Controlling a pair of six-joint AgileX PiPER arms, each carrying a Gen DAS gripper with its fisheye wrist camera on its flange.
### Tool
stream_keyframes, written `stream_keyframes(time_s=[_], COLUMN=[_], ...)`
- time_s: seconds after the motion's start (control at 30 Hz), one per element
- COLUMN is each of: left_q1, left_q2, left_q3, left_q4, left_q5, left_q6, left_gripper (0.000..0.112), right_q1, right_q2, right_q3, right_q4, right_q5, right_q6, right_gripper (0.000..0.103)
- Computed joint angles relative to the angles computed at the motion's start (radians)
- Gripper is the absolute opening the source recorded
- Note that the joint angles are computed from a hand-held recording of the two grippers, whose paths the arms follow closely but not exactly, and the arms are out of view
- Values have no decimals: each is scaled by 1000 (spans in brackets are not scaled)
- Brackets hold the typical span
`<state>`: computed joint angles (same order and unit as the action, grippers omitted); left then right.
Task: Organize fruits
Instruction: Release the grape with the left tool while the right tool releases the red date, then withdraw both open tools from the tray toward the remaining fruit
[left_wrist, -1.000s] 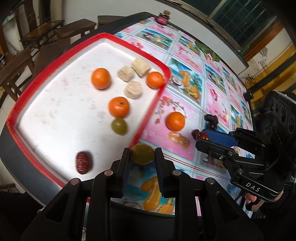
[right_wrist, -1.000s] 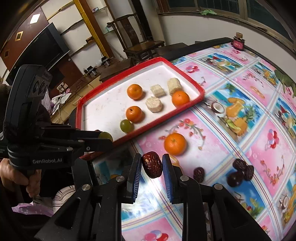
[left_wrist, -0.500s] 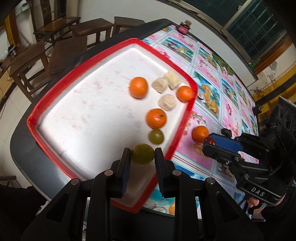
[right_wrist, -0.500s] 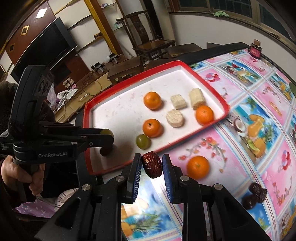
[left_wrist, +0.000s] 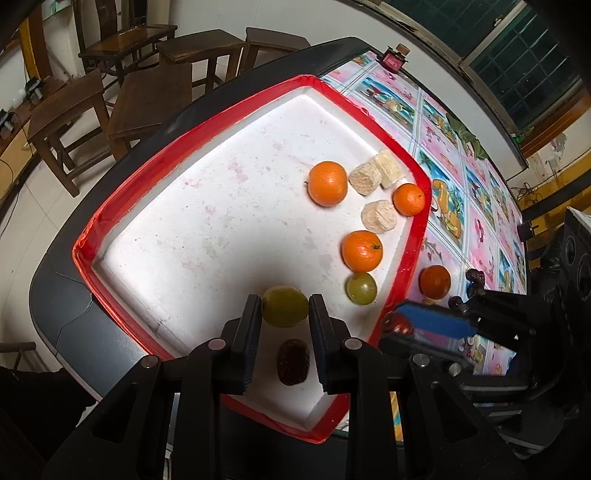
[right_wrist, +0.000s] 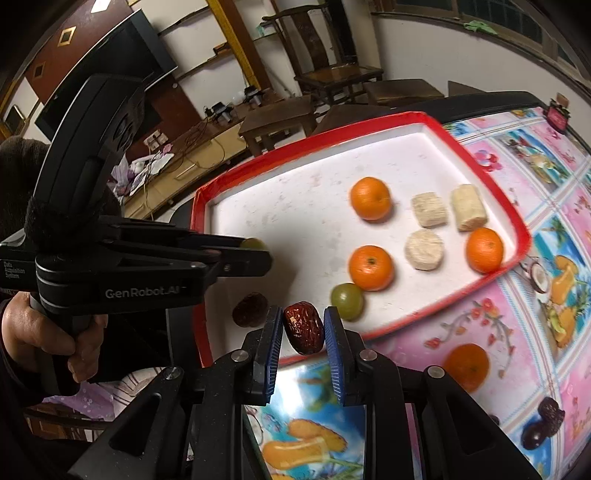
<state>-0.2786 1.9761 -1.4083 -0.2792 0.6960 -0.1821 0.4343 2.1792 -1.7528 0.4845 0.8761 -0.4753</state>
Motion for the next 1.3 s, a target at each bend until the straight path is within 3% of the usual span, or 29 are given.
stream_keyframes(time_s=[0.37,0.7,0.8,0.87,0.93,1.3], left_q1=[25,24,16,12,11,-44], left_q2=[23,22,17,9,-1,-27], left_q3=[25,38,42,50,62,26], left_q4=[-46,-57,-40,-33,-43,7], left_q5=[-16,-24,-25,-30,-42,-30], left_q6=[43,45,22,8,8,-42], left_gripper=[24,24,25,41,48,48], right_q1=[52,65,62,53,41,-58], right_q2=[104,114,97,70,42,-137], right_q3=[-127,-112,-89,-54,-19,198], right_q4=[-70,-79,-72,-53,-32,113], right_q5=[59,46,36,22,10,-49], right_q6=[38,57,55,43,29,-71], right_gripper=[23,24,25,34,37,37])
